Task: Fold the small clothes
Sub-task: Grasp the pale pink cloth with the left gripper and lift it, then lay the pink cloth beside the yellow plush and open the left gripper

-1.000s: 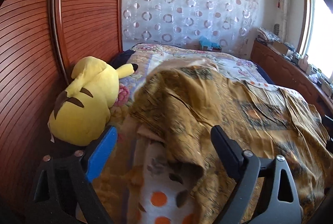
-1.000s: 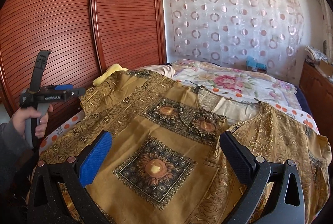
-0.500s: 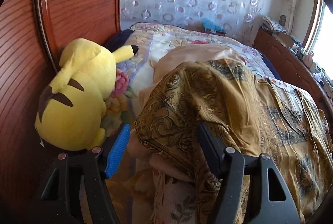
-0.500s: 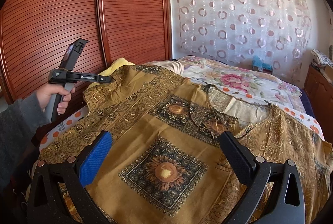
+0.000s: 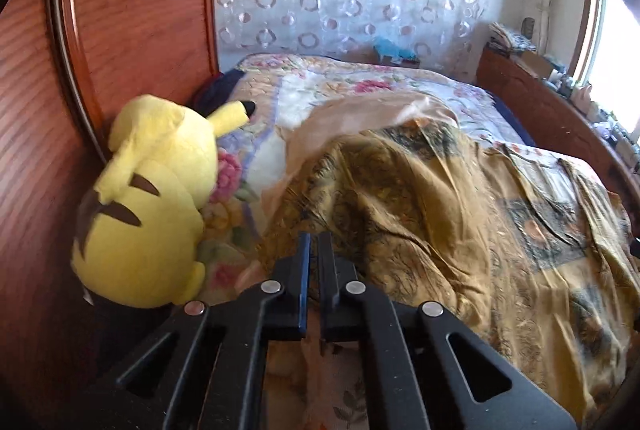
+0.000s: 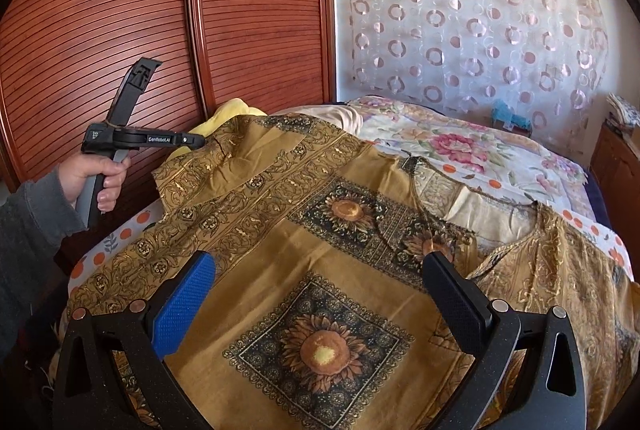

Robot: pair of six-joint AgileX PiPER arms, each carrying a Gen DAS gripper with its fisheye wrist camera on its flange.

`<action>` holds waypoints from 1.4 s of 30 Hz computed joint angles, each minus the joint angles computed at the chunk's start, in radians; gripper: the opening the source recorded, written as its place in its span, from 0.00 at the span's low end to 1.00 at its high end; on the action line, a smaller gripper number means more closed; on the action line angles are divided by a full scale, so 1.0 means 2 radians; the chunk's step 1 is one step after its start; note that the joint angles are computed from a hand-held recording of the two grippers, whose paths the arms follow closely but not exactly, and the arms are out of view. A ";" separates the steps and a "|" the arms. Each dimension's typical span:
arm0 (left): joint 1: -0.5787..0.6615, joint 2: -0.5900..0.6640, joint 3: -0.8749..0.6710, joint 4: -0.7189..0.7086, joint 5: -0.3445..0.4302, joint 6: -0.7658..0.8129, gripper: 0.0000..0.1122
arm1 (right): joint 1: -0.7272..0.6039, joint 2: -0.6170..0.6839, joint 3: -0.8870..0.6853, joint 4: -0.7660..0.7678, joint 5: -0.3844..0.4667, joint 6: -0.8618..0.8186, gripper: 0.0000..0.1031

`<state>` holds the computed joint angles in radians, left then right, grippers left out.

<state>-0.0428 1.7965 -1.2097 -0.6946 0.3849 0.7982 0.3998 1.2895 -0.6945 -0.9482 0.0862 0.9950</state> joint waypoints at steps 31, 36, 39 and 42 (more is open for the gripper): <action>-0.028 -0.018 -0.091 0.102 0.106 -0.066 0.04 | 0.004 -0.025 0.028 -0.082 0.013 0.089 1.00; -0.043 -0.016 -0.094 0.150 0.100 -0.106 0.04 | 0.000 -0.038 0.040 -0.099 0.010 0.109 1.00; -0.051 -0.010 -0.098 0.167 0.109 -0.120 0.04 | -0.003 -0.039 0.044 -0.103 0.006 0.117 1.00; -0.058 -0.007 -0.092 0.167 0.102 -0.118 0.04 | -0.001 -0.041 0.045 -0.098 0.007 0.114 1.00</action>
<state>-0.1598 1.7817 -1.3928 -0.3604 0.5893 0.5619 0.3976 1.2071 -0.6038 -1.1441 0.1012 1.2239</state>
